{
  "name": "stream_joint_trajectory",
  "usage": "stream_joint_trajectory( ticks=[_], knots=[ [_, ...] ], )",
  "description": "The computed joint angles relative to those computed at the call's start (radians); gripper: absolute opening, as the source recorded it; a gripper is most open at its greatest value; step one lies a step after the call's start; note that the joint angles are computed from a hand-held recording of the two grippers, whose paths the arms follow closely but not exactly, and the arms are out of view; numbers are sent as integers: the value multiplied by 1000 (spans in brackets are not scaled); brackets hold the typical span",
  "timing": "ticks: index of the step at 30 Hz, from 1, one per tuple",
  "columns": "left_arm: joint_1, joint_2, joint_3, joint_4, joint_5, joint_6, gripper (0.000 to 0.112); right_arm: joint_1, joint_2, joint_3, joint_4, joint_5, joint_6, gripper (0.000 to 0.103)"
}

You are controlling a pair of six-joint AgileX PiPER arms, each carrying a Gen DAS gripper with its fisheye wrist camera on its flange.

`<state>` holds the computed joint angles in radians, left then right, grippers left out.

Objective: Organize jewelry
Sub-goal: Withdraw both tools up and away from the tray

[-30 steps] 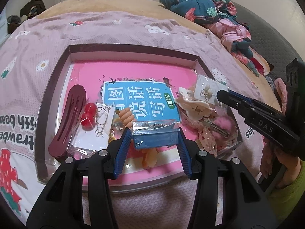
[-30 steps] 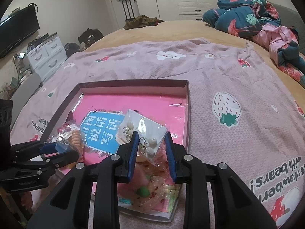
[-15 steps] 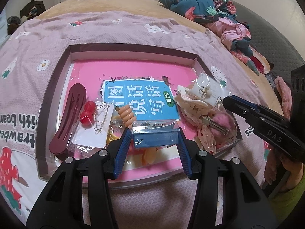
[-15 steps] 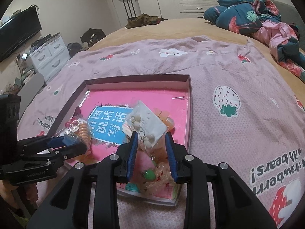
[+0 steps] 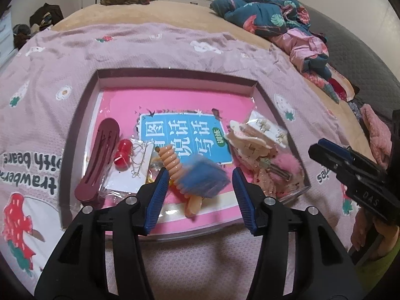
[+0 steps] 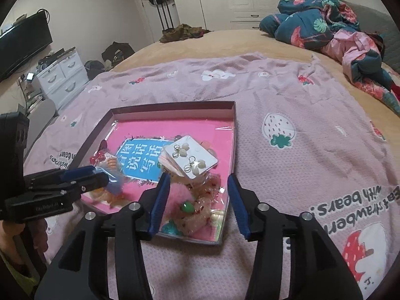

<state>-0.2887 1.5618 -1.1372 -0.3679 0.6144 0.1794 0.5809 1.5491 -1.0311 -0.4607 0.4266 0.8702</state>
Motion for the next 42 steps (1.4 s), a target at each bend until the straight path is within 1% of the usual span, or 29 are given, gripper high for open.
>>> stream_joint_trajectory(
  ticks=[3,8,14,17,18,21,25,26,28,31,37,39,42],
  knots=[
    [-4,-43,11,29,-1,-33,49,36,-47,22,-86,25,86,60],
    [-2,-115,32,89,5,-98,52,82,-95,29,-160,68,149,65],
    [20,-207,51,125,37,-133,60,150,-146,23,-223,129,206,71],
    [32,-261,70,144,51,-148,67,199,-167,22,-269,166,252,76],
    [39,-286,80,150,56,-153,71,219,-174,22,-291,183,275,78],
    [61,-334,103,140,69,-142,73,273,-191,27,-348,221,339,86],
    [83,-402,138,134,79,-139,86,338,-207,34,-407,275,413,93],
    [90,-420,149,131,82,-136,87,361,-211,36,-425,297,438,96],
    [96,-451,166,134,86,-139,94,388,-218,41,-442,320,467,96],
    [111,-493,190,105,98,-119,94,422,-226,47,-456,348,501,98],
    [86,-579,261,181,92,-176,94,496,-226,66,-489,408,573,99],
    [78,-606,290,205,86,-194,94,535,-219,75,-515,452,617,99],
    [66,-638,332,240,73,-227,94,577,-216,101,-539,484,671,99]
  ],
)
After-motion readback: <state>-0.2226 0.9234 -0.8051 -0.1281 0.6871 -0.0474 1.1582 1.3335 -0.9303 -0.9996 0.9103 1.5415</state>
